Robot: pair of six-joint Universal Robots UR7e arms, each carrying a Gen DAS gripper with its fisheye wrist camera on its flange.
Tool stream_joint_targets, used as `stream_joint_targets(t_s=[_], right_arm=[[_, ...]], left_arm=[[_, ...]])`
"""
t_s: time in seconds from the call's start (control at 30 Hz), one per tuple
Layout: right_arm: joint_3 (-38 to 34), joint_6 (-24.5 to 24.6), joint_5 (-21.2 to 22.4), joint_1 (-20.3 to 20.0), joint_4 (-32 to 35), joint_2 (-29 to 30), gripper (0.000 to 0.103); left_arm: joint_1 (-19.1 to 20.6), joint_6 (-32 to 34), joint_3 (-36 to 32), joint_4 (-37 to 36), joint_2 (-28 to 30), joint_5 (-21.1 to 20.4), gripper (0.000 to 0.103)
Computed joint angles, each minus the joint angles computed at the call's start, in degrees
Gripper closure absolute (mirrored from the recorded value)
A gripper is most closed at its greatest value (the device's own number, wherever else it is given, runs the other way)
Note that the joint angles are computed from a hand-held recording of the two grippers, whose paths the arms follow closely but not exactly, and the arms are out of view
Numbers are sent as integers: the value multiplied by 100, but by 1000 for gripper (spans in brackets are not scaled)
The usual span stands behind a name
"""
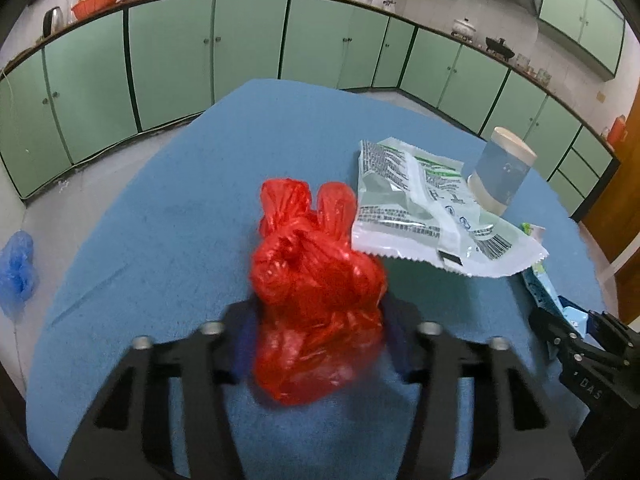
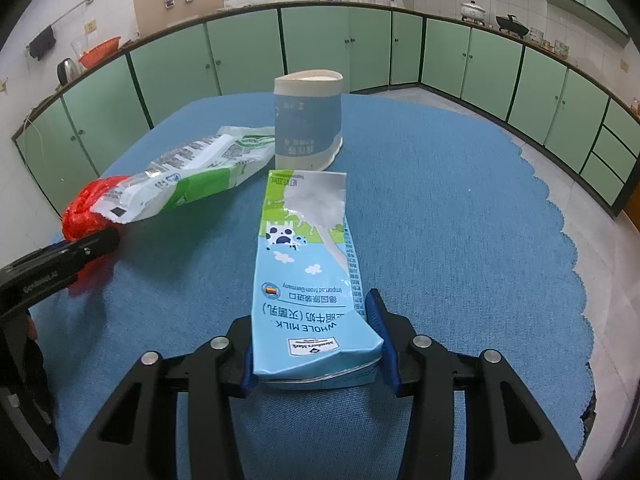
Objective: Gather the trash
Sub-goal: 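Grasp the blue milk carton with the right tool while the left tool grasps the red bag, then carry the carton and red bag over the black bin and open both tools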
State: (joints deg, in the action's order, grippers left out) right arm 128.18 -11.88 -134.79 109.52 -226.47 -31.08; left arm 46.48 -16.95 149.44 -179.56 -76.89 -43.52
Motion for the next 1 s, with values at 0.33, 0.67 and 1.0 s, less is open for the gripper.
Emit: stream_joint_targets(t_s=[0.33, 0.67, 1.0], right_arm=[[175, 157, -31, 66, -26, -113, 57], [636, 274, -65, 291, -193, -365, 57], [1103, 467, -248, 498, -482, -686, 57]], left_arm=[[-609, -675, 521, 608, -690, 191, 89], [-1689, -1971, 1023, 2177, -1773, 349, 92], [-2555, -2459, 1180, 2327, -1683, 223, 93]])
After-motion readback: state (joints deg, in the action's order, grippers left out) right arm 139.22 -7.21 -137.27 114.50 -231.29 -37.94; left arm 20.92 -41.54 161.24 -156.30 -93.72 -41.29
